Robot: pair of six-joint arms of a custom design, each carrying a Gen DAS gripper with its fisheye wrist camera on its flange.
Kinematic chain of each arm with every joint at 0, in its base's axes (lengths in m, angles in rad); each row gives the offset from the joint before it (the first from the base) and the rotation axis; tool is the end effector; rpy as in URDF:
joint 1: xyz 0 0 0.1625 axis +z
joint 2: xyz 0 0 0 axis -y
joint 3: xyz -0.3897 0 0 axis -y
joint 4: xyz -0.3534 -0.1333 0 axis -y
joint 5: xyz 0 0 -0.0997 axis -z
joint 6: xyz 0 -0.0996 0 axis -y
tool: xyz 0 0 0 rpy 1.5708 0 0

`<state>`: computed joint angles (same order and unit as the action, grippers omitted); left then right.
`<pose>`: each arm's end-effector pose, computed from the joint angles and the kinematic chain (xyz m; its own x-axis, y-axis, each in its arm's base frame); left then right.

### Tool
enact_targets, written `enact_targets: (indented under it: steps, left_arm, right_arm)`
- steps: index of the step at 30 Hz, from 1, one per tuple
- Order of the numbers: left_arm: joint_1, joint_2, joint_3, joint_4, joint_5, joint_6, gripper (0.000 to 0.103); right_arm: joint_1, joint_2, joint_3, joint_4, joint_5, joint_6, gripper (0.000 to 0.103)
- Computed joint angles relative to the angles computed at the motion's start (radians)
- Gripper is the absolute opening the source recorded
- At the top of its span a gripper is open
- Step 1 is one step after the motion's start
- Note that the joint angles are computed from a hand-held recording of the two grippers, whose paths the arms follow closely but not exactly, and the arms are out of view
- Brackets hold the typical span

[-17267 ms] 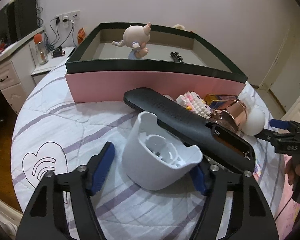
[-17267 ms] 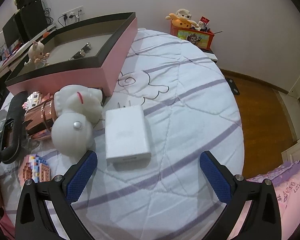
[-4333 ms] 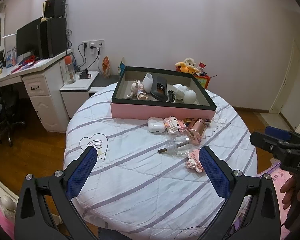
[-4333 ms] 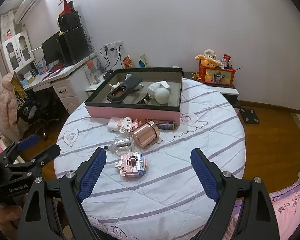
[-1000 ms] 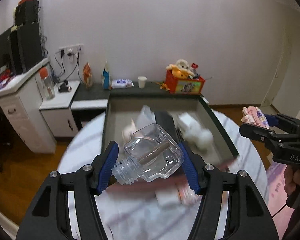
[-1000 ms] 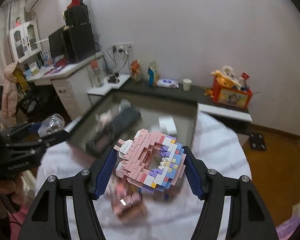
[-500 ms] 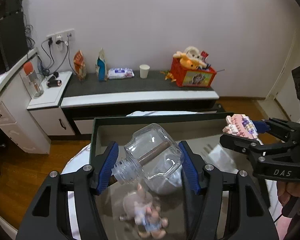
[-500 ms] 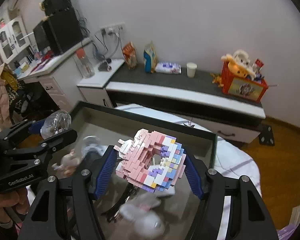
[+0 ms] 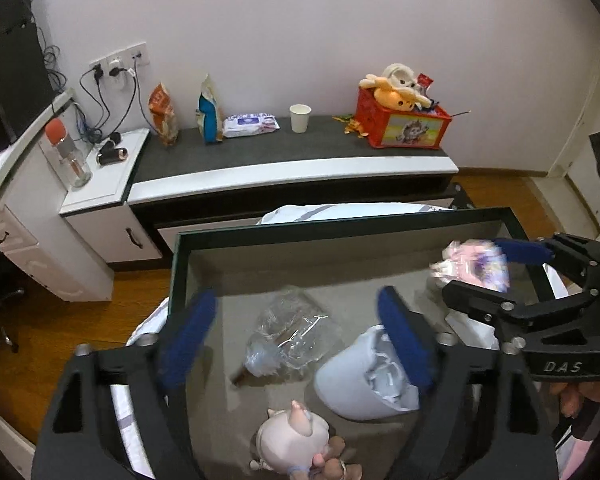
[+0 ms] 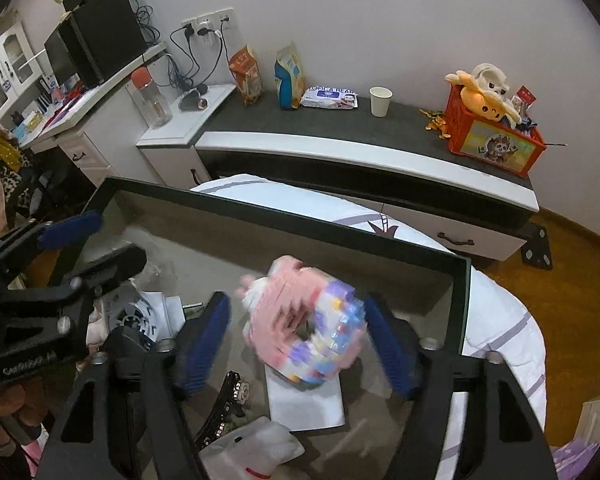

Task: Organize rigid objects
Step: 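Carry the glass bottle and block toy into the pink box and release both, then withdraw both tools from the box toward the remaining objects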

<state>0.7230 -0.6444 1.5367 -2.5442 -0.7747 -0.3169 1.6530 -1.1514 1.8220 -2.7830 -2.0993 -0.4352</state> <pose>-0.3434 -0.5757 0.0601 -0.7139 0.2565 -0.6516 0.5524 0.7781 -0.2989 0.1292 -0.5566 0.2765 -0.7701 -0.1894 0.6091 -0.4356 0.8537 -0.2853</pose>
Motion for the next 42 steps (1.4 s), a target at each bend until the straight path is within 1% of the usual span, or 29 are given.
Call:
enact_targets:
  steps: [3, 6, 8, 10, 14, 18, 19, 21, 25, 27, 29, 32, 37, 40, 42]
  left_arm:
    - [-0.012, -0.016, 0.012, 0.015, 0.012, -0.007, 0.1]
    - [-0.035, -0.045, 0.044, 0.005, 0.034, -0.012, 0.102]
    - [-0.055, -0.078, 0.081, -0.017, 0.044, -0.022, 0.102]
    - [-0.082, -0.116, 0.126, -0.037, 0.065, -0.038, 0.102]
    - [-0.145, -0.193, 0.223, -0.072, 0.11, -0.06, 0.102]
    - [-0.227, -0.274, 0.337, -0.086, 0.152, -0.118, 0.103]
    - [-0.256, -0.3, 0.375, -0.081, 0.165, -0.144, 0.103]
    - [-0.293, -0.332, 0.422, -0.07, 0.175, -0.186, 0.103]
    - [-0.376, -0.395, 0.512, -0.018, 0.182, -0.303, 0.103]
    - [-0.421, -0.423, 0.553, 0.025, 0.184, -0.382, 0.103]
    - [-0.453, -0.443, 0.585, 0.048, 0.177, -0.437, 0.103]
    - [-0.503, -0.47, 0.631, 0.105, 0.165, -0.544, 0.103]
    - [-0.576, -0.52, 0.713, 0.194, 0.136, -0.734, 0.103]
    - [-0.612, -0.543, 0.754, 0.233, 0.106, -0.83, 0.103]
    - [-0.635, -0.561, 0.777, 0.261, 0.089, -0.893, 0.103]
  right_arm:
    - [0.009, -0.014, 0.011, 0.005, 0.0, 0.003, 0.084]
    - [0.021, -0.039, 0.037, -0.011, -0.004, -0.005, 0.091]
    - [0.031, -0.063, 0.065, -0.04, -0.008, 0.001, 0.103]
    - [0.036, -0.096, 0.098, -0.068, 0.006, 0.001, 0.103]
    - [0.054, -0.192, 0.186, -0.118, 0.03, 0.011, 0.103]
    - [0.085, -0.322, 0.311, -0.179, 0.052, 0.018, 0.103]
    - [0.092, -0.34, 0.33, -0.189, 0.049, 0.019, 0.103]
    - [0.113, -0.409, 0.403, -0.217, 0.045, 0.022, 0.103]
    - [0.139, -0.528, 0.509, -0.229, 0.044, 0.041, 0.103]
    - [0.155, -0.587, 0.56, -0.225, 0.038, 0.059, 0.103]
    - [0.164, -0.654, 0.608, -0.204, 0.036, 0.075, 0.103]
    - [0.183, -0.73, 0.67, -0.202, 0.018, 0.09, 0.103]
    - [0.202, -0.833, 0.746, -0.168, 0.005, 0.129, 0.103]
    - [0.19, -0.892, 0.784, -0.139, 0.012, 0.144, 0.103]
    - [0.196, -0.91, 0.805, -0.126, -0.002, 0.16, 0.103]
